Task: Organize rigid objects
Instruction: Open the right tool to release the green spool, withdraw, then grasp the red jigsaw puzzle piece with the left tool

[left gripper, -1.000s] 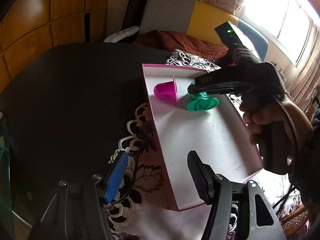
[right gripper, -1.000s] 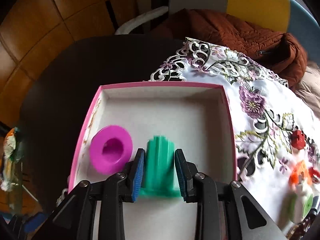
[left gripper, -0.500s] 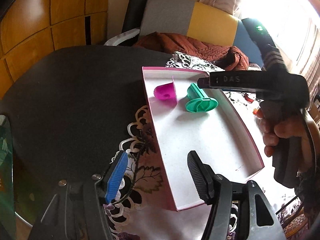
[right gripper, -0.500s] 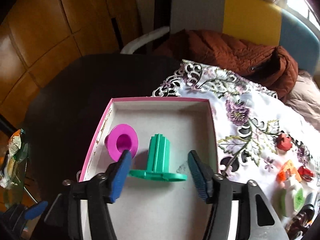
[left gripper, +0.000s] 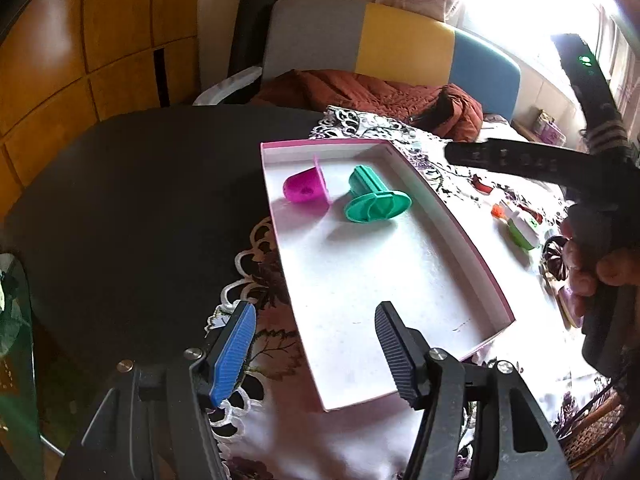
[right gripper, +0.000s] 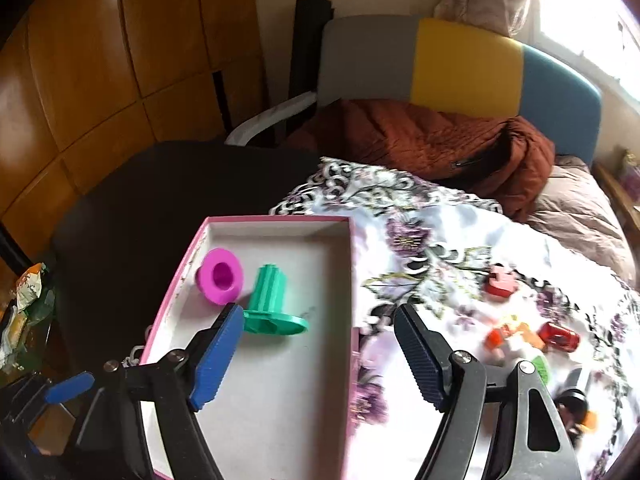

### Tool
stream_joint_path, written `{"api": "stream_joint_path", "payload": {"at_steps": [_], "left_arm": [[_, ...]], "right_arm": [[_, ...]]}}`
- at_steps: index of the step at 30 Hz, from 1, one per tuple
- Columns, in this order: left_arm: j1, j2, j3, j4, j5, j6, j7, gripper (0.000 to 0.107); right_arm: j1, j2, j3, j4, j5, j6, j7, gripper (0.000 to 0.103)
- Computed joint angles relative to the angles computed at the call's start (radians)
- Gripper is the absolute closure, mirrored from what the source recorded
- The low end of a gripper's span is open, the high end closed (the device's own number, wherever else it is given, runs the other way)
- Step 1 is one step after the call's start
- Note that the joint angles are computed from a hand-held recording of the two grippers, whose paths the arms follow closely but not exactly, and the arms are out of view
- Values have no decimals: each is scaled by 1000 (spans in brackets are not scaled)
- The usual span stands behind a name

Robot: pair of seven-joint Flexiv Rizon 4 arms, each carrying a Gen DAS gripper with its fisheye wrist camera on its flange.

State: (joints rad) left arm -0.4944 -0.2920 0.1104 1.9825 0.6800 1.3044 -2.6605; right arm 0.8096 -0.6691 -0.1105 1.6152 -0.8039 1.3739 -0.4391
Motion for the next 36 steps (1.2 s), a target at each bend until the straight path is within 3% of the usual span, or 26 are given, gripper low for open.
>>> {"api": "stream_joint_path", "payload": {"at_steps": [3, 8, 14, 21, 24, 26, 28, 36], "left_arm": [[-6, -1, -4, -11, 5, -15, 2, 43], [2, -8, -15, -15, -21, 18, 20, 43], [31, -34, -52, -20, -149, 63, 151, 43], [29, -92, -94, -100, -320, 45, 372, 44], [5, -129, -90, -177, -358, 2, 444, 44], [2, -171, -101, -250, -391, -37, 503, 44], [16, -218, -129, -320, -446, -70, 574, 44], [10, -464, -172, -683, -626, -244, 758, 44]], "right_arm": [[20, 47, -67, 66, -52, 32, 70, 25], [45, 145, -215, 193, -242, 79, 291, 23], [0, 257, -318, 327, -468, 50, 574, 20], [-107, 342, -332, 453, -643, -48, 870, 19], [-168, 367, -324, 495, -765, -51, 1063, 19], [-206, 369, -302, 511, -723, -32, 1076, 19], [-252, 371, -290, 503, -802, 2, 1179, 17], [-350, 354, -191, 477, -828, 40, 1198, 13]]}}
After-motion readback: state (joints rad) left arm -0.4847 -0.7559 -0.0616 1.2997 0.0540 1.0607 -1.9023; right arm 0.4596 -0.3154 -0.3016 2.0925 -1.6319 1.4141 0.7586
